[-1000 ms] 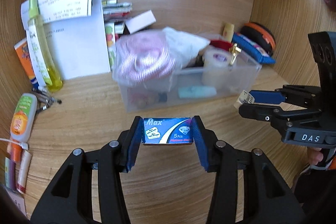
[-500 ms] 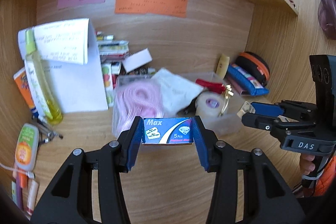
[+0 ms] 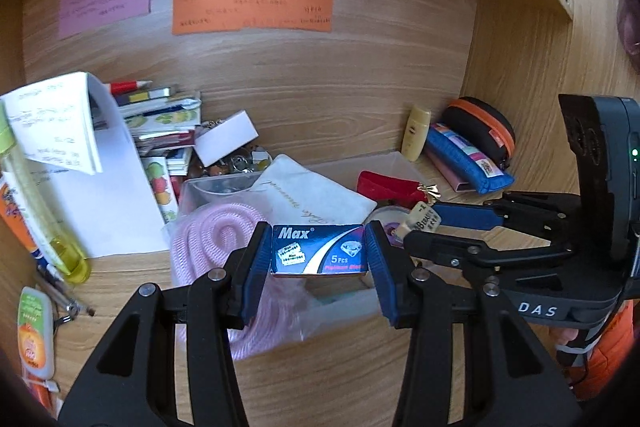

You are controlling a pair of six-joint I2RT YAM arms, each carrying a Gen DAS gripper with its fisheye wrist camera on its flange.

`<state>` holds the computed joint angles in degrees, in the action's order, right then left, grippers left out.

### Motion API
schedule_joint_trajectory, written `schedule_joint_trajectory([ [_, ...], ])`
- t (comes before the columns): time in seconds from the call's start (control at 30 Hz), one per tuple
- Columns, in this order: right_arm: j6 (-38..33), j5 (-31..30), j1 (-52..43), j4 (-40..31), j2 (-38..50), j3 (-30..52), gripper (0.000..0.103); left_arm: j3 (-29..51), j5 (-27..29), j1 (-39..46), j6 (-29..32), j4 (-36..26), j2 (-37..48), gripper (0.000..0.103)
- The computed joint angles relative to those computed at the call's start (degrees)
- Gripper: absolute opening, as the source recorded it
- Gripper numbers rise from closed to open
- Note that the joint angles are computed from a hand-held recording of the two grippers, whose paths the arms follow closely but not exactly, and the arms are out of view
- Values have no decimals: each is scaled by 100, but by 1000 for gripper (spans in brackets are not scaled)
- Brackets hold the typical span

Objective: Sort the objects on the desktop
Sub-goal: 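Carry the razor pack and eraser into the clear box and release both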

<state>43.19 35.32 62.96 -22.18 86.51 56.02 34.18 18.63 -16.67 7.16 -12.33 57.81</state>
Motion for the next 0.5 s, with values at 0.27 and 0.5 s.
schedule_joint_trajectory([
  [0.27, -204, -251, -323, 112, 214, -15, 37, 186, -123, -123, 78, 392, 888, 47],
  [0.5, -263, -142, -293, 14, 354, 107, 37, 206, -115, -154, 129, 441, 991, 48],
])
